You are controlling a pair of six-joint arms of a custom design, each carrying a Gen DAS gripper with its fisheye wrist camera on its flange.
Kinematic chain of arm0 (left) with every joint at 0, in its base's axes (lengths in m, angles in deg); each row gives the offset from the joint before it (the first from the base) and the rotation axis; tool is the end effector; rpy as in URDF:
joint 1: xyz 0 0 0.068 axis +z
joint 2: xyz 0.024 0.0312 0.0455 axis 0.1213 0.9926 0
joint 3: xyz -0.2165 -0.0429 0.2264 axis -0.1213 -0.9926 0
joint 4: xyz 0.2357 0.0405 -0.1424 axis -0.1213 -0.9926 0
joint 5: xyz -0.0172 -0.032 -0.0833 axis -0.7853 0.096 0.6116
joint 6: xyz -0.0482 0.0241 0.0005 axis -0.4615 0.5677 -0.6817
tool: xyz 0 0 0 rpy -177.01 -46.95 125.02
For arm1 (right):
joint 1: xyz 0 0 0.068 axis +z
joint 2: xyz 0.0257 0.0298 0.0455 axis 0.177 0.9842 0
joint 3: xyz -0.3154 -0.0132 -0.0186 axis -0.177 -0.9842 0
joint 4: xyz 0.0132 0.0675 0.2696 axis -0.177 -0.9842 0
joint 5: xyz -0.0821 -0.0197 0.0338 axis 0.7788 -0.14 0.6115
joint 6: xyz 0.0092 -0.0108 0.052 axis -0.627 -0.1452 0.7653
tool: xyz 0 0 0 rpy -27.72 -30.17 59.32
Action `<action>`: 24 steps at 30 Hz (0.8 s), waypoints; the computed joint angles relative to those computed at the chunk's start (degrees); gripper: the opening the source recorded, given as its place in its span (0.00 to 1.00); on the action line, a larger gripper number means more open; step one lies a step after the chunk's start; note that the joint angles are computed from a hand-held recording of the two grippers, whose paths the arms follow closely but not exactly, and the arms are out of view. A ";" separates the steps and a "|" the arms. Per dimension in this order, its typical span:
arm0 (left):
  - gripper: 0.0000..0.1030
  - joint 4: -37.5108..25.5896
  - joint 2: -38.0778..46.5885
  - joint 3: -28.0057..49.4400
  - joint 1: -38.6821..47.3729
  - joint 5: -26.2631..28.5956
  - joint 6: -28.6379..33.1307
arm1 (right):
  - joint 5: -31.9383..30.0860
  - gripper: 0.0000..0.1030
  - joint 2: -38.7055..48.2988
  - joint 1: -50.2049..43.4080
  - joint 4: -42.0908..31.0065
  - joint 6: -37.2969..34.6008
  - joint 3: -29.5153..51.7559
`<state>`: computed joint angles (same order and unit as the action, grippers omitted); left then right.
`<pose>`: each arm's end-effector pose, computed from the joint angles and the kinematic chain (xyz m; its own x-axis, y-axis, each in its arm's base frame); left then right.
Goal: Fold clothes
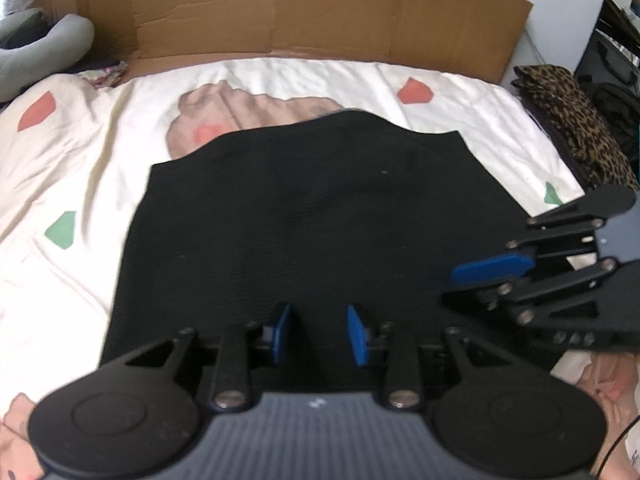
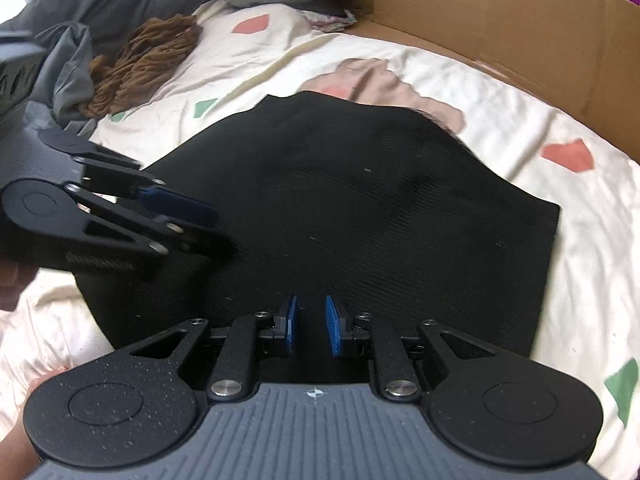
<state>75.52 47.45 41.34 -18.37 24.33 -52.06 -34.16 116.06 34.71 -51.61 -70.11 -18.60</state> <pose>0.2864 -0.1314 0.1621 -0.8423 0.0959 -0.5304 0.1482 0.9873 -0.0568 0.3461 0.1708 0.1164 -0.6298 -0.5247 -0.5727 -0.7126 0.6838 0.1570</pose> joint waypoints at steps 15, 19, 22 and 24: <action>0.37 -8.24 -9.76 -5.91 6.15 -3.87 -2.26 | -1.31 0.21 -4.59 -6.71 -1.54 -1.91 -5.48; 0.37 -9.37 -13.21 -6.42 5.41 -2.97 -3.92 | -0.80 0.22 -6.86 -7.21 -1.18 -1.01 -6.94; 0.37 -9.35 -13.95 -6.02 3.09 -1.55 -4.91 | -1.29 0.22 -7.77 -6.48 -1.09 -1.09 -7.29; 0.37 -8.18 -12.75 -5.60 0.87 -0.66 -5.38 | -1.40 0.22 -7.82 -5.16 -0.87 -0.96 -7.26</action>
<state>67.34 34.70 35.74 -17.50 23.67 -57.44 -35.56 108.24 29.55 -52.48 -71.07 -25.86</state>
